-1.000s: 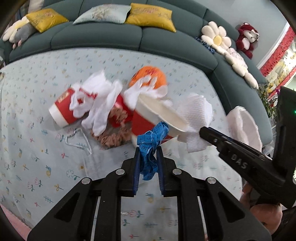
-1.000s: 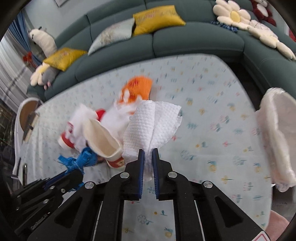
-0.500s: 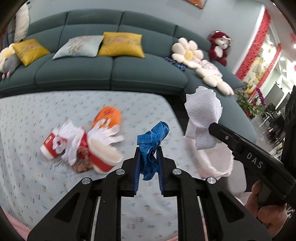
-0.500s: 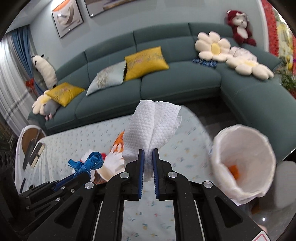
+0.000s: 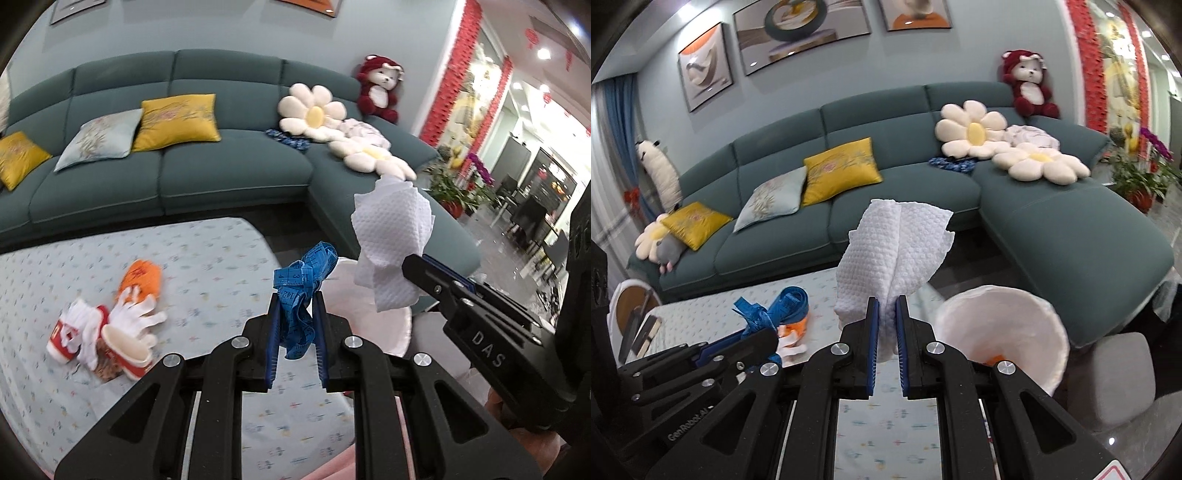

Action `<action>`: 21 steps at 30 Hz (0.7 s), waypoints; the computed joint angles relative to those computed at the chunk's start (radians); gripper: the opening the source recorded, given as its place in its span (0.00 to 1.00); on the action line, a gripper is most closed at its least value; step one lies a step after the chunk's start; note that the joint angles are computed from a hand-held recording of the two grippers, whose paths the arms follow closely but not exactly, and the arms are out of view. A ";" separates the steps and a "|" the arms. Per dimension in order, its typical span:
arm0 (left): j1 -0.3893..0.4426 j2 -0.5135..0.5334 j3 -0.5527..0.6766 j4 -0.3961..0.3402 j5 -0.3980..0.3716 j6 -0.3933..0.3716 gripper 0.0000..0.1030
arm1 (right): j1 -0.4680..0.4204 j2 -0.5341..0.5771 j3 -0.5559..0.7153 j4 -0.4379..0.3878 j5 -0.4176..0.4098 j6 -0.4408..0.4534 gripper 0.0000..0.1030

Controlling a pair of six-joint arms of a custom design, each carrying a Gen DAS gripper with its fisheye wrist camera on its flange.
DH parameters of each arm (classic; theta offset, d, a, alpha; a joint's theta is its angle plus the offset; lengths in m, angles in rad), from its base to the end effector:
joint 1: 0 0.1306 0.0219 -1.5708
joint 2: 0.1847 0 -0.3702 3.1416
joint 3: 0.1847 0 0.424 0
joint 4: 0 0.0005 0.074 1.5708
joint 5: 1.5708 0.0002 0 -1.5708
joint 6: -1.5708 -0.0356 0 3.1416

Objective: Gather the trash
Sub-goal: 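Carry the blue ribbon and white wipe over the bin and release both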

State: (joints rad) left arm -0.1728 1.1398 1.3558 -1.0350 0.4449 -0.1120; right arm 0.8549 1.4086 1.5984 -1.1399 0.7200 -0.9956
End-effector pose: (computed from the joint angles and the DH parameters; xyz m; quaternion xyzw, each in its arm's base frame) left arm 0.4092 -0.0875 0.5028 0.2089 0.8866 -0.2160 0.3517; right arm 0.3496 0.3653 0.4986 0.1700 0.8814 0.0265 0.4399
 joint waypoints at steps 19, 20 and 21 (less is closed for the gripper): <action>-0.260 0.116 0.049 0.023 -0.100 0.056 0.16 | -0.108 -0.228 -0.315 -0.016 -0.027 -0.155 0.09; -0.271 0.126 0.053 0.025 -0.108 0.056 0.16 | -0.119 -0.241 -0.333 -0.015 -0.033 -0.159 0.09; -0.290 0.140 0.059 0.029 -0.126 0.054 0.16 | -0.124 -0.248 -0.343 -0.015 -0.035 -0.162 0.09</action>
State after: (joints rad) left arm -0.4630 1.2800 1.4144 -1.0059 0.3188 -0.0575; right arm 0.7305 1.1604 1.2557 -1.1545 0.6847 -1.1572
